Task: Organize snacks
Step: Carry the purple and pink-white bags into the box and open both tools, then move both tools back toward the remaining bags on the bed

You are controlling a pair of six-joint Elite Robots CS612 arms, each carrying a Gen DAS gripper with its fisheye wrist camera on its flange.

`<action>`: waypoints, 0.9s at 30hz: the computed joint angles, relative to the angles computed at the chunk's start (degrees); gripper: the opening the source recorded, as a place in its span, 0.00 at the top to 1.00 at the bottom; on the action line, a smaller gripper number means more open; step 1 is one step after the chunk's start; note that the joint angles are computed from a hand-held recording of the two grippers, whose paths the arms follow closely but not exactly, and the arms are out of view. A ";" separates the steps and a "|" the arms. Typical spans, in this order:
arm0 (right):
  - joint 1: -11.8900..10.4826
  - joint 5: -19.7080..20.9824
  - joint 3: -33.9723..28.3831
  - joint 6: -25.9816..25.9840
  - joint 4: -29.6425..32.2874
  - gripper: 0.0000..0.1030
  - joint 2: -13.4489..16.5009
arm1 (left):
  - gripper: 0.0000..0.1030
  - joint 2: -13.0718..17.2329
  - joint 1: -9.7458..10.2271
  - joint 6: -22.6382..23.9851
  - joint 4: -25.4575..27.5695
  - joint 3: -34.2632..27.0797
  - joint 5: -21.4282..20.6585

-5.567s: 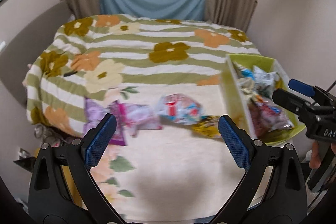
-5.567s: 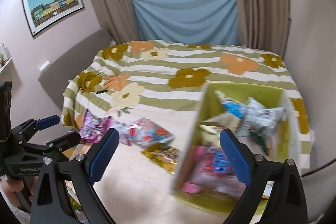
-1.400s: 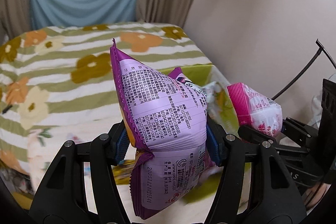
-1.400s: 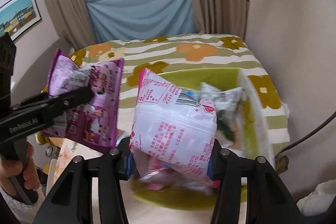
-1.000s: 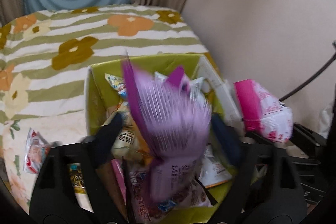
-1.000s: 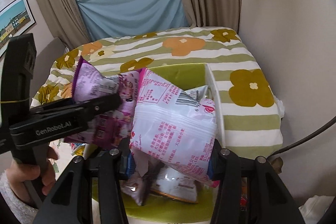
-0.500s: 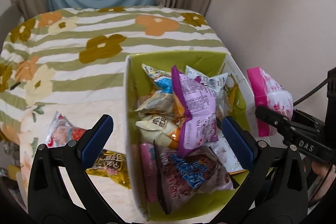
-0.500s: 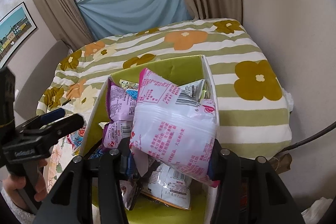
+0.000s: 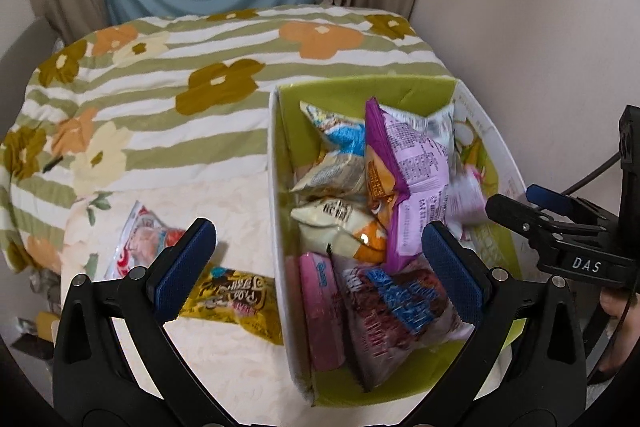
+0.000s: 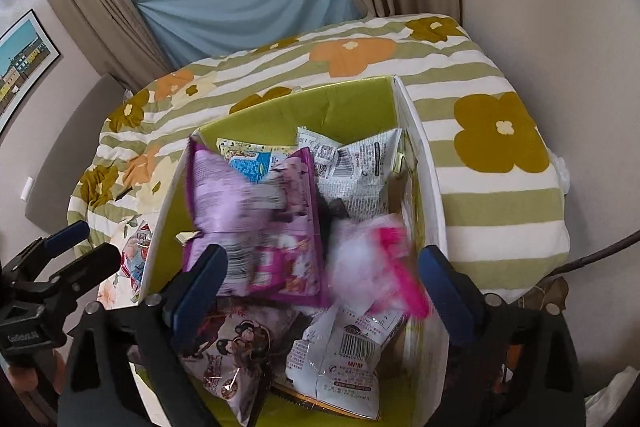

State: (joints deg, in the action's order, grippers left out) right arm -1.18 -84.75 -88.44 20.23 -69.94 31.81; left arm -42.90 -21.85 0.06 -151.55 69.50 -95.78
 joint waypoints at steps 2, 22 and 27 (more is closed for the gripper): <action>-0.01 0.35 -0.51 -0.36 0.55 0.07 0.29 | 0.01 -0.15 0.12 -0.04 -0.07 0.52 -0.24; 2.61 -4.12 -2.45 -0.97 -0.69 0.07 -1.10 | 0.01 -5.65 3.48 0.59 -9.84 8.67 -0.62; 4.85 -7.33 -1.94 -0.14 -3.25 0.07 -1.75 | 0.01 -6.64 6.19 1.95 -11.85 9.99 -0.88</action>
State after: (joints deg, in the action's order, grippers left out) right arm 3.67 -92.08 -90.38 20.09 -73.19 30.06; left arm -49.54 -15.65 2.01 -163.41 79.49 -96.66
